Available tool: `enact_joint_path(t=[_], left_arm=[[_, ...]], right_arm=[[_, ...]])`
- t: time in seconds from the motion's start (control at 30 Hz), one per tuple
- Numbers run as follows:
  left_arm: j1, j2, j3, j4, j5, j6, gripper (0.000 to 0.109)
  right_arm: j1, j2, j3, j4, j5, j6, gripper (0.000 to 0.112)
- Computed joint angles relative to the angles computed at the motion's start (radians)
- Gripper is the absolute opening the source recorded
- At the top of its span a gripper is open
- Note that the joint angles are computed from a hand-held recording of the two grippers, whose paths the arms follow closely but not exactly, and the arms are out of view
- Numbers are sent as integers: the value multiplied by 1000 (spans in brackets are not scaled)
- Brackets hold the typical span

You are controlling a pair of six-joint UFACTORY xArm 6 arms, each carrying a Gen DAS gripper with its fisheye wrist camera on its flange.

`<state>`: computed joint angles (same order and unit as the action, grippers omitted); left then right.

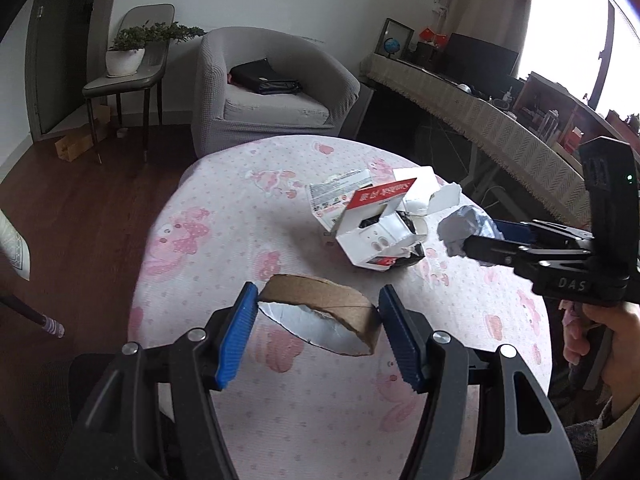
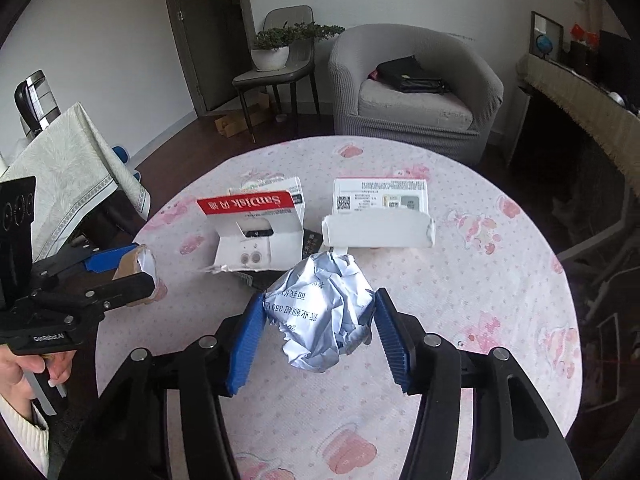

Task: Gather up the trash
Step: 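Grasp the crumpled white paper ball with the right gripper while the left gripper holds the tape roll, then carry the tape roll and paper ball over the green bin and open both grippers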

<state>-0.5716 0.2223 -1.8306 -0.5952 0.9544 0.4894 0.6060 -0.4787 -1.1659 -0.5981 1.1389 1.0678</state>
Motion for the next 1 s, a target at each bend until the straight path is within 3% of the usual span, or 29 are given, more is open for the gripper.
enact_joint_path(t=[0.17, 0.53, 1.0], left_arm=[[18, -32, 49, 75, -110, -30, 65], [111, -36, 76, 138, -160, -64, 65], [217, -32, 126, 200, -109, -60, 65]], right_arm=[[23, 40, -53, -50, -32, 21, 56], [32, 232, -219, 8, -162, -51, 56], [50, 512, -473, 132, -280, -158, 56]])
